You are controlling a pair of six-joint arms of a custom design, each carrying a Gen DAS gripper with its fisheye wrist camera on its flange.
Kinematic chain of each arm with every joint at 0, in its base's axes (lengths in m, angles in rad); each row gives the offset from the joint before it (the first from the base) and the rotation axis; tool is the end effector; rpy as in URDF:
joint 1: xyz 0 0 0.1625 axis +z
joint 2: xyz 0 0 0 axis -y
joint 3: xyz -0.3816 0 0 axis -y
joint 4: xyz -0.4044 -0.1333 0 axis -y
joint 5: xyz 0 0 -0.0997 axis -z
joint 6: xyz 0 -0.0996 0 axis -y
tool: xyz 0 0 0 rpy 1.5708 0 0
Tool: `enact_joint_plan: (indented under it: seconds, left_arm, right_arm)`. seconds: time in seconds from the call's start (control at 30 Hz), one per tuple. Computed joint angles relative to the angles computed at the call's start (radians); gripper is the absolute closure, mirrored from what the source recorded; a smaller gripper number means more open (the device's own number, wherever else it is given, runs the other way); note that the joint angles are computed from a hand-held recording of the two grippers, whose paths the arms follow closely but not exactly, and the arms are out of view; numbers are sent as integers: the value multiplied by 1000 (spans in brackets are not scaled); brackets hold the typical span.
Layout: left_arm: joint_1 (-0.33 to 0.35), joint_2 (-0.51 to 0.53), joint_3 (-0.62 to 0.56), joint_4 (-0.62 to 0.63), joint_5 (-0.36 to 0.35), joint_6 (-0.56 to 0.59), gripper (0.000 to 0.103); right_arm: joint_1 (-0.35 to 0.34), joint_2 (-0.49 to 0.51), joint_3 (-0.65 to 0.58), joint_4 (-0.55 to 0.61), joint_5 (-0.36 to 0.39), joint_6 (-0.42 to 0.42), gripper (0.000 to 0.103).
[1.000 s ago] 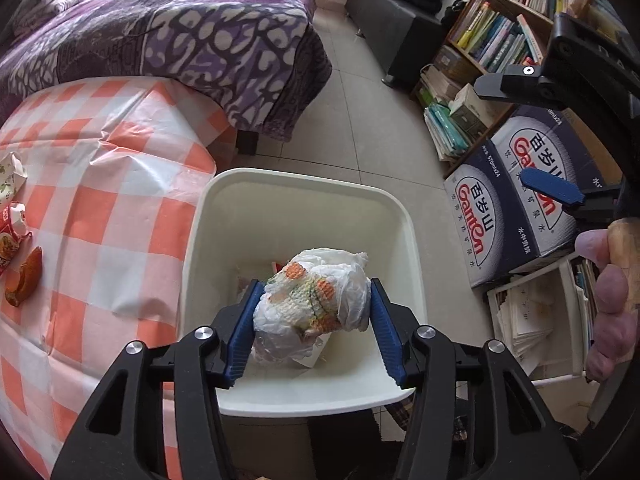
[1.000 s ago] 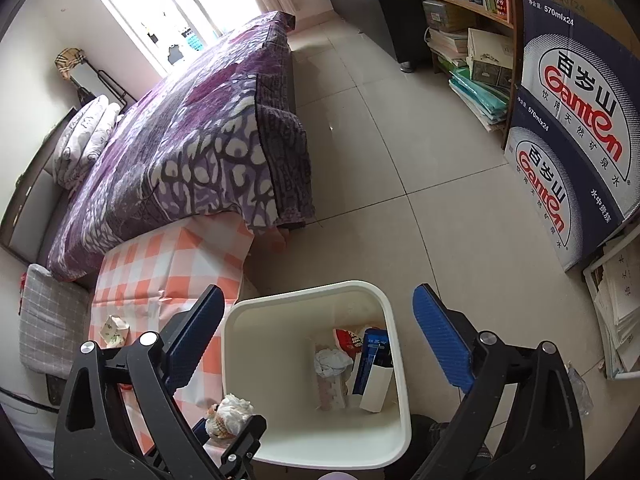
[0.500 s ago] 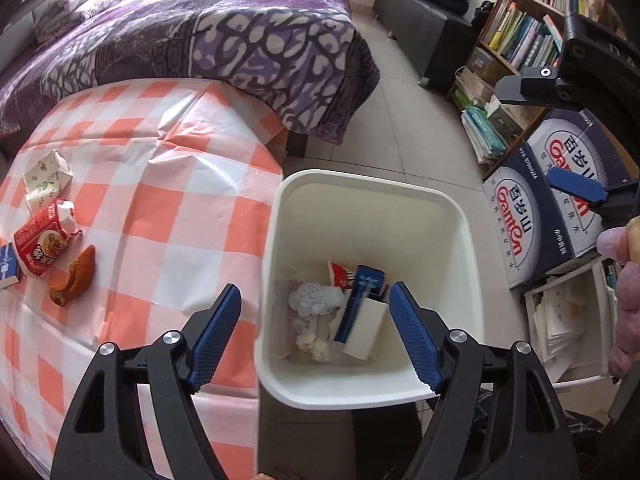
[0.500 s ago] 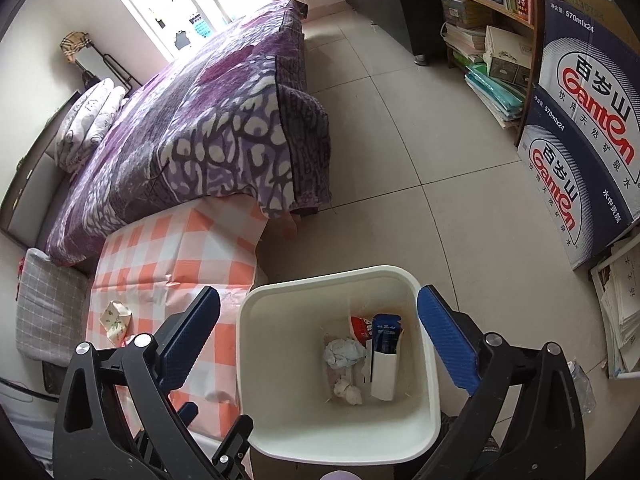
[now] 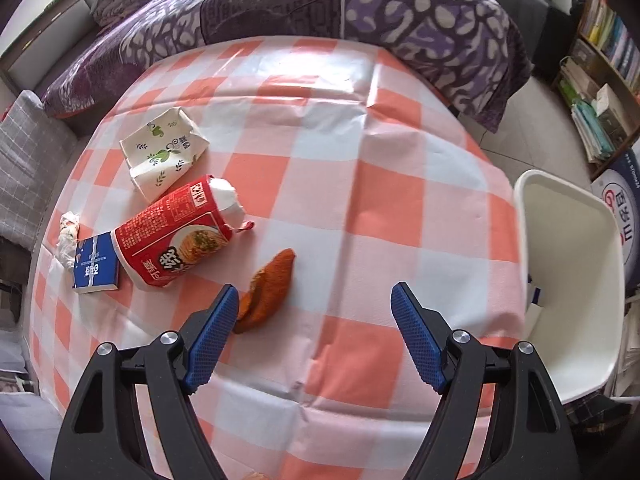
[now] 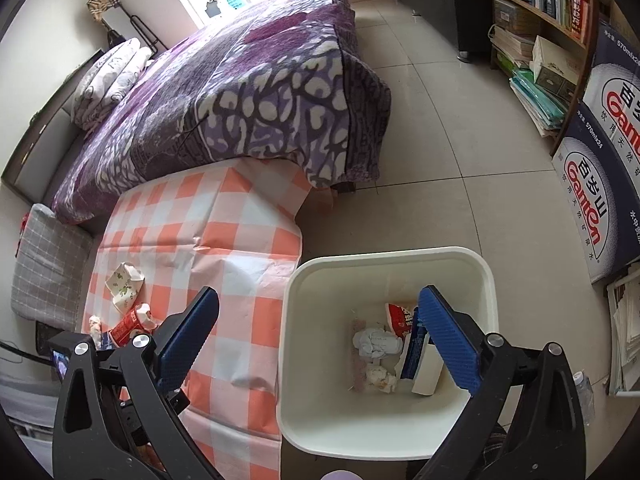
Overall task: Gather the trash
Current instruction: 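Grasp the orange sweet potato peel on the table with the left gripper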
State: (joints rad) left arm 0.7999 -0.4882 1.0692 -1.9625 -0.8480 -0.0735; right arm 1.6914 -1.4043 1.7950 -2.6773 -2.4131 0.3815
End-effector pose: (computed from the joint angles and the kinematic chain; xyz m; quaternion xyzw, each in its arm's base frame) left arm -0.3859 -0.6832 0.0274 0.3496 0.8638 -0.0636 0.3573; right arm 0.1254 -0.5448 0.4002 -0.2532 -0.8289 0.4048 0.2915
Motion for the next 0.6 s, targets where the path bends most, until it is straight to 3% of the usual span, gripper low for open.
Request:
enact_joint_plan:
  seconds: [0.07,0.3,0.4,0.43,0.6]
  left_arm:
    - [16,7,-9,2,12,27,28]
    - [56,3,-6,7,-2,48,49]
    - [71,-8,-15,14,-36,29,75]
    - [75,-14,-13,17,-39,21,79]
    - [90,-55,5,33,-82,-33,82]
  right_arm:
    - [5,21,-16,6,7,1,7]
    - [22,91,-68,29,28,19,7]
    - [31,122,-88,38,28,25,7]
    - [33,132,-94,42,29,28,7]
    - [41,172,-118,59,41,47,7]
